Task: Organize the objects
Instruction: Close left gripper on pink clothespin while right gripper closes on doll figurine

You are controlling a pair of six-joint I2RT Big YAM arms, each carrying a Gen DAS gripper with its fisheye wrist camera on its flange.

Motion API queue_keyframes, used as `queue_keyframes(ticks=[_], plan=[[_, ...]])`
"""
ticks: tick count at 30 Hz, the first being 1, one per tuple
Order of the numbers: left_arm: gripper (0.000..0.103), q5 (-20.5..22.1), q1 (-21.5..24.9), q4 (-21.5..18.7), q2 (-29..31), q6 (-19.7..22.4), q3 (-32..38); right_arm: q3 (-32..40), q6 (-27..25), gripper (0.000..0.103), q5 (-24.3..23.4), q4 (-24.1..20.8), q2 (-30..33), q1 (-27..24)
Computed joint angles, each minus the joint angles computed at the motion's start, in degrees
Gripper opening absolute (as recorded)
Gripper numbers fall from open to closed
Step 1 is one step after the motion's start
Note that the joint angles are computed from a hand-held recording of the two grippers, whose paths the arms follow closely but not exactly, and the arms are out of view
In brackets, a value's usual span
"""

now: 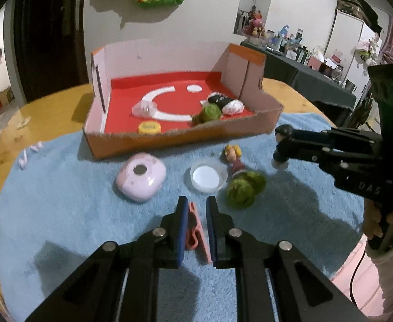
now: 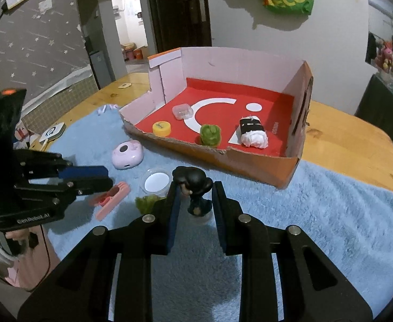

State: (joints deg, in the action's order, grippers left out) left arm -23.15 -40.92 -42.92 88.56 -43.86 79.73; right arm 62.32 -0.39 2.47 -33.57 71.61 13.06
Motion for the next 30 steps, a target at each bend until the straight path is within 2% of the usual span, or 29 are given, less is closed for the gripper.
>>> queue_keyframes(ticks=[16, 19, 21, 26, 30], plan=[[0.014, -0.17, -0.18, 1.15, 0.03, -0.70, -2.09, -1.20, 0.56, 0.023, -0.01, -0.27, 0.26, 0.25], [0.024, 0.17, -0.21, 2.02, -0.16, -1.00, -2.54, -1.61, 1.12, 0.023, 0.32, -0.70, 0.25, 0.10], [0.035, 0.32, -0.24, 2.61, -0.14, -1.17, -2.75, -2.11, 1.89, 0.023, 0.36, -0.93, 0.12, -0.37], [0.044, -0.40, -0.40, 1.69, 1.13, -1.84, -1.91, -2.52, 3.41, 0.023, 0.97, -2.18, 0.92, -1.31], [0.060, -0.31, -0.29, 2.92, 1.35, -2.81, -2.53, -2.69, 3.33, 0.024, -0.27, -2.20, 1.17, -1.72]])
